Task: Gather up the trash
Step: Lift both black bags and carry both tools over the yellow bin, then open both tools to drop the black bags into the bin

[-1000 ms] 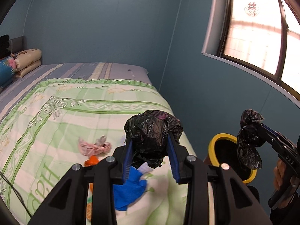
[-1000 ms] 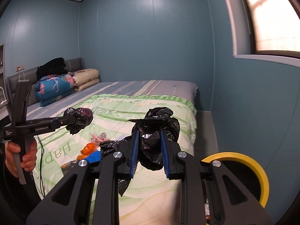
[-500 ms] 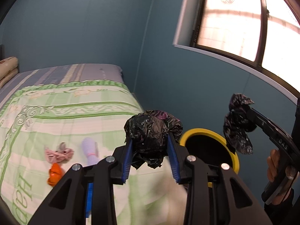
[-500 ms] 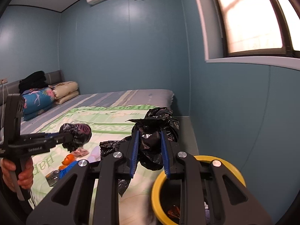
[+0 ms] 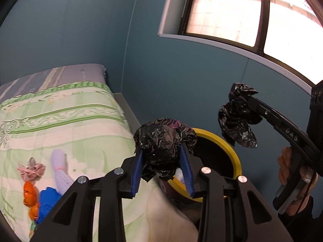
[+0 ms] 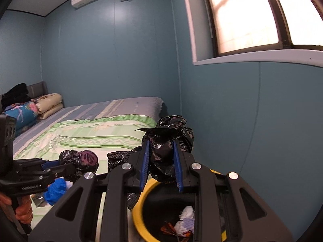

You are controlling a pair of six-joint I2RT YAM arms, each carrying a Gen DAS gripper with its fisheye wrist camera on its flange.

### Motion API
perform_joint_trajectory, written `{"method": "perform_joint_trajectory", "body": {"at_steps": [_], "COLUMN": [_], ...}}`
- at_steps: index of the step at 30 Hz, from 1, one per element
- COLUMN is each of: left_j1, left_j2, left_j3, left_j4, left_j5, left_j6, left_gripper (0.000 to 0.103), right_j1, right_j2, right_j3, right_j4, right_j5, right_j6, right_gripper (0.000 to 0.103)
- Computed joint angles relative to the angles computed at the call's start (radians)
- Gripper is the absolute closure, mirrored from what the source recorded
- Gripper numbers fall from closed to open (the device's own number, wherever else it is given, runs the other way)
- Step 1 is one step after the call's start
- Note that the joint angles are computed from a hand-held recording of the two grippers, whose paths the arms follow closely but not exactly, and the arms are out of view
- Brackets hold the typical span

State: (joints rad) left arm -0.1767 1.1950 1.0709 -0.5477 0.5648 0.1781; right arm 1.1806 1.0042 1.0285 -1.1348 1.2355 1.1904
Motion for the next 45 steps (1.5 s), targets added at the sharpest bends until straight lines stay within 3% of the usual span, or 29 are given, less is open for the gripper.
{"method": "perform_joint_trajectory", "body": {"at_steps": [5,14,20,29,38,42,44,45], "left_j1": [-0.077,-0.191,-0.249,-0.349,-0.404,-0.414,-0.416,-0.413], "left_j2": [0.035,0.109,0.177,0.283,0.361,0.382,0.360,0.351], "left_j3": [-0.004,-0.002,0.006,0.027,0.039,0.043,0.021,0.013], "left_j4": [0.023,0.073,0.099,0.133,0.151,0.167,0.176,0.181], "left_j5": [-0.026,-0.063,-0.091,-0.155,-0.166,-0.169,-0.161,-0.152], "left_j6": [-0.024,-0.068,-0.086,-0.101,-0.101,-0.108,-0.120,-0.124], "left_gripper": [0.070,0.070,0.070,0.070,0.068,0.059,0.045,0.042], "right_j1": [-0.056,-0.219,-0.400,-0.581,-0.732,-0.783,-0.808,-0.827], "right_j2": [-0.027,-0.110,-0.185,-0.245,-0.211,-0.220,-0.227,-0.227], "right_j3": [-0.032,-0.127,-0.227,-0.319,-0.348,-0.368,-0.379,-0.384], "right_j4": [-0.013,0.156,0.321,0.414,0.518,0.536,0.550,0.560], "right_j5": [-0.017,-0.126,-0.263,-0.413,-0.539,-0.586,-0.608,-0.623], "right_j6": [0.020,-0.144,-0.300,-0.374,-0.464,-0.475,-0.481,-0.487], "right_gripper": [0.081,0.081,0.081,0.081,0.078,0.073,0.057,0.055]}}
